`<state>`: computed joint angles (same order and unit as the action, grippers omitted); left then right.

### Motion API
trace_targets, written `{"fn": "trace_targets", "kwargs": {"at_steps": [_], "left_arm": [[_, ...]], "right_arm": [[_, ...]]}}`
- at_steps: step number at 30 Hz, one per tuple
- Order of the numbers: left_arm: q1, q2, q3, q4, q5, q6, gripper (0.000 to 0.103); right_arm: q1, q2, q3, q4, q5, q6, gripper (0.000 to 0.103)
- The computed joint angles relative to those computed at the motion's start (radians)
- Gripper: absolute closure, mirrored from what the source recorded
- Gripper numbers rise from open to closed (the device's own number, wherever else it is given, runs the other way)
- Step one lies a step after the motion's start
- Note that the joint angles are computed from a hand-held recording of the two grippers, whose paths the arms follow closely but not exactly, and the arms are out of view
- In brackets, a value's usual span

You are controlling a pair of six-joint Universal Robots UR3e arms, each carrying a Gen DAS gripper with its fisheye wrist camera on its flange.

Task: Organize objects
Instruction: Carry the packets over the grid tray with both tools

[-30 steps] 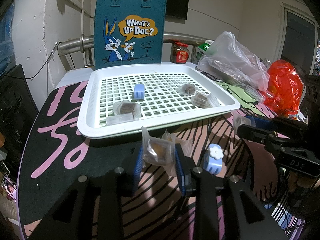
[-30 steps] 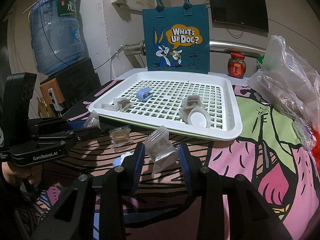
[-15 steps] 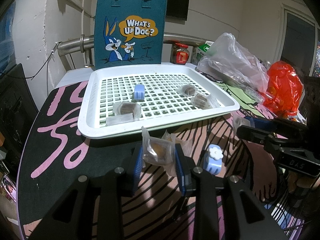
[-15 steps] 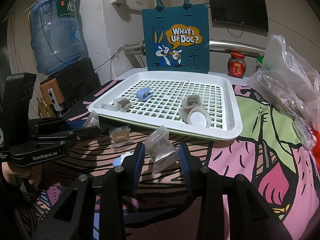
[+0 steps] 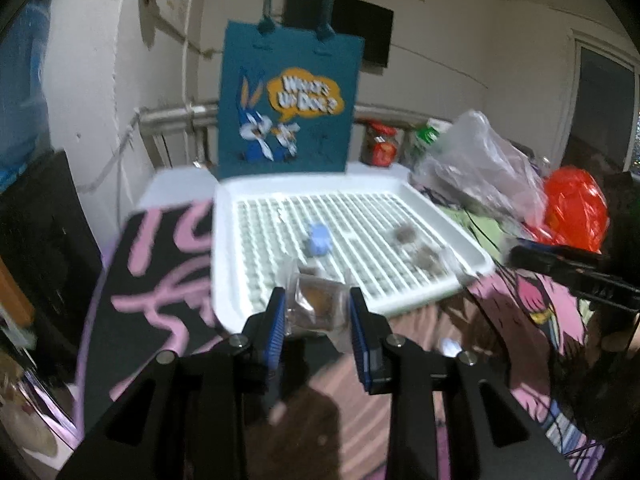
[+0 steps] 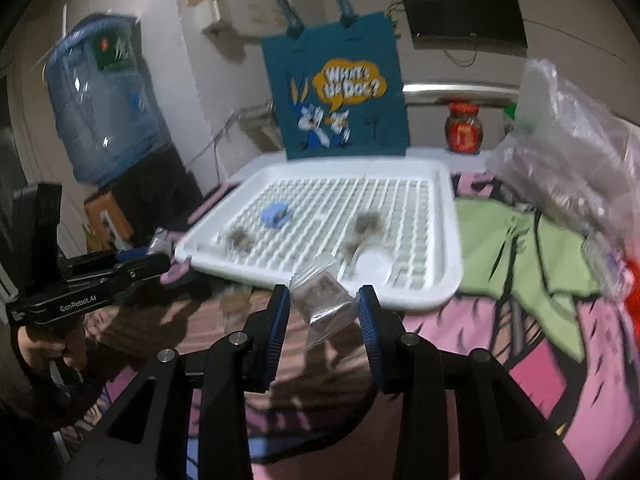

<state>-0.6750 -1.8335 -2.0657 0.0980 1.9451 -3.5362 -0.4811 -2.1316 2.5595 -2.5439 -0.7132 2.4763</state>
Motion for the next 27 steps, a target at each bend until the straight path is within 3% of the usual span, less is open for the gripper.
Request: {"fn": "trace_targets", "kwargs": {"at_steps": [5, 10, 23, 26, 27], "left_arm": [[0.117, -0.020, 0.053, -0.043, -0.093, 0.017, 0.074], [0.147, -0.122, 0.138, -0.070, -0.112, 0.003, 0.074], [0.154, -0.236, 0.211, -0.072, -0.092, -0.044, 0.072], [0.166, -0.239, 0.206, -0.063, -0.111, -0.057, 0.063], [0.170, -0.235, 0.200, -0.062, -0.115, -0.060, 0.049]], "right_arm": [[0.117, 0.300, -0.177, -0.195, -0.076, 0.149, 0.068], [0.245, 0.539, -0.327, -0.307, -0.192, 0.251, 0.068], [0.344, 0.735, -0.413, -0.431, -0.335, 0.284, 0.068], [0.349, 0.756, -0.418, -0.451, -0.337, 0.286, 0.062], [0.349, 0.756, -0.424, -0.440, -0.334, 0.288, 0.058]]}}
